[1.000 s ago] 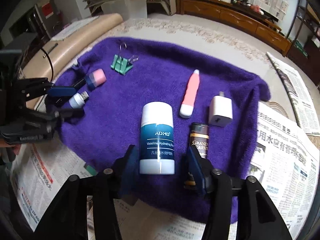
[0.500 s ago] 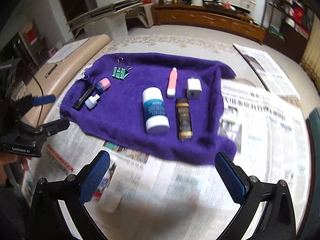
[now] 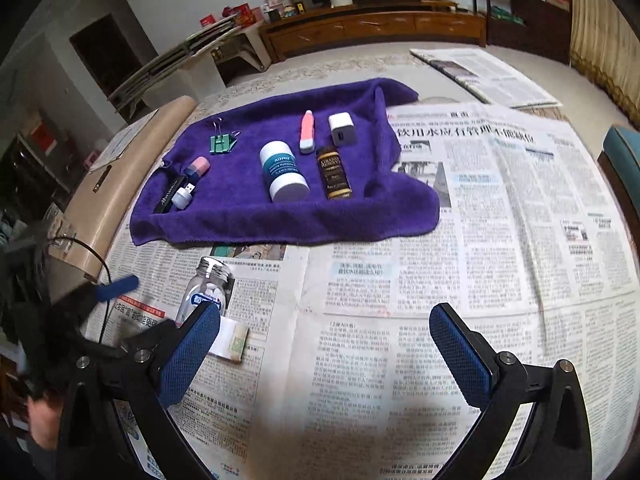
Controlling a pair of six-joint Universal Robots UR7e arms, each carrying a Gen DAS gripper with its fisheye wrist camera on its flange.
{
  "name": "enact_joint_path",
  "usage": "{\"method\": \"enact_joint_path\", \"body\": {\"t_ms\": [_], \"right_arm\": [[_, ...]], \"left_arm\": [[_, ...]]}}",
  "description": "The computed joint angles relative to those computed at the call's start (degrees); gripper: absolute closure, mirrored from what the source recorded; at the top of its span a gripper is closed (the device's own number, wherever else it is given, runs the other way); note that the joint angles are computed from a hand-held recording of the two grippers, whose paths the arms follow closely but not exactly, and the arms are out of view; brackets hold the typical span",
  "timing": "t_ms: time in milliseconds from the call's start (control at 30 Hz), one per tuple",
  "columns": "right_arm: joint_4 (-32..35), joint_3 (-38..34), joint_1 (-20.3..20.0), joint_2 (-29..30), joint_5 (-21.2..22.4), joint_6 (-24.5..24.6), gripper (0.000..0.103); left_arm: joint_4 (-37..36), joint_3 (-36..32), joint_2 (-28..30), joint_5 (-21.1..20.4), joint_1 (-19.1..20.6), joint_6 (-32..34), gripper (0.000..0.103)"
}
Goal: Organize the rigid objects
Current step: 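Open both grippers and lift them back toward the remaining items, then grasp the clear pill bottle with the left gripper while the right grasps the white tape roll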
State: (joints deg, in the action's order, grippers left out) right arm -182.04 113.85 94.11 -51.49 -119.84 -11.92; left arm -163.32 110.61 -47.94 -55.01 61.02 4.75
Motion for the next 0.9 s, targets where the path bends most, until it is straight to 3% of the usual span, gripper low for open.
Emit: {"method": "enact_joint_path", "body": {"t_ms": [433,633,733,800,867,900], "right_arm": [[-1.1,3.3,-0.1,-3.0,2.1,-0.2,0.0],[-1.2,4.2,0.0,-4.0,2.6,-0.2,0.0],[-0.7,4.4,-0.2,-4.1,2.4,0.1,0.0],[-0.4,4.4,-0.2,-4.0,2.1,0.3,0.0],[-0.1,4.4,-0.3,-3.8,2.0,0.3,0.0],[-0.1,4.4,-0.2,-3.7,1.8,0.3,0.0]], "left_arm": [[-0.9,-2.7,4.7,5.3,-0.5,-0.5,0.001],[-6.9,-1.4,6.4,6.9,-1.6,2.0,0.002],[-8.8,-0.8,6.2,6.5,-1.5,1.9,0.016],[-10.5,-0.3,6.2,6.4,-1.7,2.3,0.034],[-11.5,0.0,6.3,6.1,-2.0,2.8,0.062],[-12.2,0.0,6.5,5.7,-2.0,3.4,0.063]]}}
